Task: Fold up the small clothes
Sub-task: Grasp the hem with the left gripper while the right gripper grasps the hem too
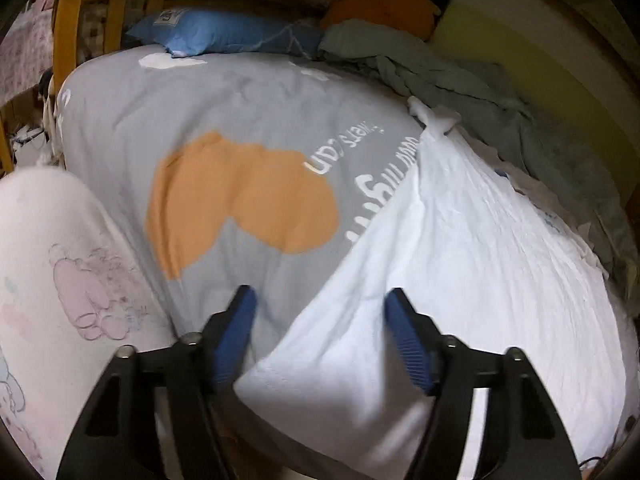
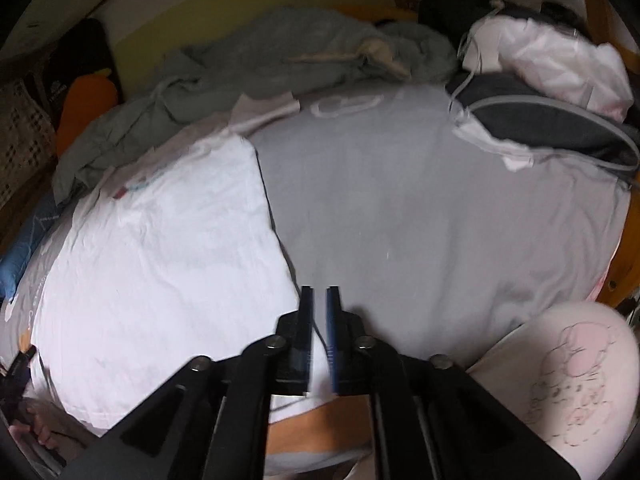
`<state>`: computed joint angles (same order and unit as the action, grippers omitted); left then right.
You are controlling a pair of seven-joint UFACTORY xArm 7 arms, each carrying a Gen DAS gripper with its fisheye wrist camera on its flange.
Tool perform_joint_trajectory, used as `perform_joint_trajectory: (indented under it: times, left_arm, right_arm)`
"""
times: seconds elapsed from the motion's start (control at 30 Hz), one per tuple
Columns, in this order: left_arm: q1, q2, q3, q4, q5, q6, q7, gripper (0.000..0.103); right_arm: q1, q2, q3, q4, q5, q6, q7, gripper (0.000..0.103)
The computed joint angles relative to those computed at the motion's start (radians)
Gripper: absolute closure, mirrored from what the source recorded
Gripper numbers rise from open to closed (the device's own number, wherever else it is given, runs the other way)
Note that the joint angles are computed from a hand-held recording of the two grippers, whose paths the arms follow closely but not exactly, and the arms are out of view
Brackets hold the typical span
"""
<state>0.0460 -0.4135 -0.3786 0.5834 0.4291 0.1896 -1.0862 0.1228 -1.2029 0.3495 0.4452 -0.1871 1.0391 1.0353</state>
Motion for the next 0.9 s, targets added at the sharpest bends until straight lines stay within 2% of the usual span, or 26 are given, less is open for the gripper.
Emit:
perform_joint_trajectory:
  times: [0.03, 0.07, 0.1, 0.13, 0.17, 0.2, 0.27, 0.3, 0.33, 0.4, 0.47, 0.57, 0.7, 0.8, 0.87, 0.9]
  left_arm:
    - [-0.001, -0.012, -0.003, -0.008, 0.005, -0.007, -0.001, 0.051]
    - [-0.001, -0.026, -0.01, -0.017, 0.009, -0.01, -0.001, 0.057]
    - [-0.01, -0.036, -0.012, -0.023, 0.005, -0.002, 0.003, 0.067]
    - [-0.019, -0.043, -0.012, -0.028, 0.0, 0.005, 0.009, 0.072]
    - [-0.022, -0.056, -0.018, -0.04, 0.0, 0.005, 0.007, 0.082]
    - [-0.022, -0.071, -0.02, -0.048, -0.001, 0.006, 0.009, 0.097]
    - [-0.023, -0.112, -0.022, -0.071, -0.011, -0.006, 0.002, 0.099]
    - [-0.02, -0.119, -0.015, -0.069, -0.016, -0.015, 0.013, 0.099]
    - [-0.008, -0.136, -0.029, -0.068, -0.015, -0.013, 0.014, 0.099]
    - [0.027, -0.155, -0.061, -0.043, -0.002, -0.004, 0.02, 0.099]
    - [0.028, -0.149, -0.062, 0.003, 0.0, 0.028, 0.05, 0.099]
    - [-0.027, -0.067, 0.012, 0.117, -0.041, 0.051, 0.138, 0.099]
    - [-0.074, 0.17, 0.078, 0.396, -0.075, 0.107, 0.244, 0.099]
    - [-0.06, 0.376, 0.061, 0.619, 0.099, 0.141, 0.164, 0.099]
    - [-0.09, 0.495, 0.076, 0.748, 0.232, 0.191, 0.107, 0.098]
    - [-0.108, 0.549, 0.088, 0.8, 0.249, 0.214, 0.109, 0.095]
  right_arm:
    - [0.002, 0.007, -0.005, -0.003, 0.009, -0.002, 0.004, 0.075]
    - [0.006, 0.01, -0.015, -0.006, 0.02, 0.001, 0.006, 0.07]
    - [0.013, 0.009, -0.026, -0.012, 0.031, 0.003, 0.006, 0.059]
    - [0.02, 0.013, -0.038, -0.017, 0.045, 0.005, 0.005, 0.053]
    - [0.03, 0.02, -0.052, -0.022, 0.062, 0.005, 0.001, 0.053]
    - [0.039, 0.028, -0.061, -0.025, 0.078, 0.006, -0.003, 0.053]
    - [0.068, 0.054, -0.1, -0.039, 0.119, -0.018, -0.03, 0.053]
    - [0.093, 0.07, -0.126, -0.045, 0.144, -0.043, -0.059, 0.061]
    - [0.116, 0.079, -0.147, -0.054, 0.166, -0.075, -0.089, 0.084]
    - [0.123, 0.095, -0.142, -0.052, 0.184, -0.101, -0.114, 0.096]
    - [0.104, 0.09, -0.116, -0.047, 0.173, -0.116, -0.11, 0.098]
    - [0.055, 0.083, -0.071, -0.021, 0.119, -0.167, -0.1, 0.098]
    - [-0.026, 0.219, -0.087, 0.099, 0.049, -0.262, -0.153, 0.098]
    - [-0.117, 0.389, -0.078, 0.211, -0.01, -0.365, -0.155, 0.098]
    - [-0.186, 0.51, -0.053, 0.288, -0.065, -0.426, -0.128, 0.098]
    - [-0.219, 0.567, -0.031, 0.319, -0.098, -0.457, -0.101, 0.098]
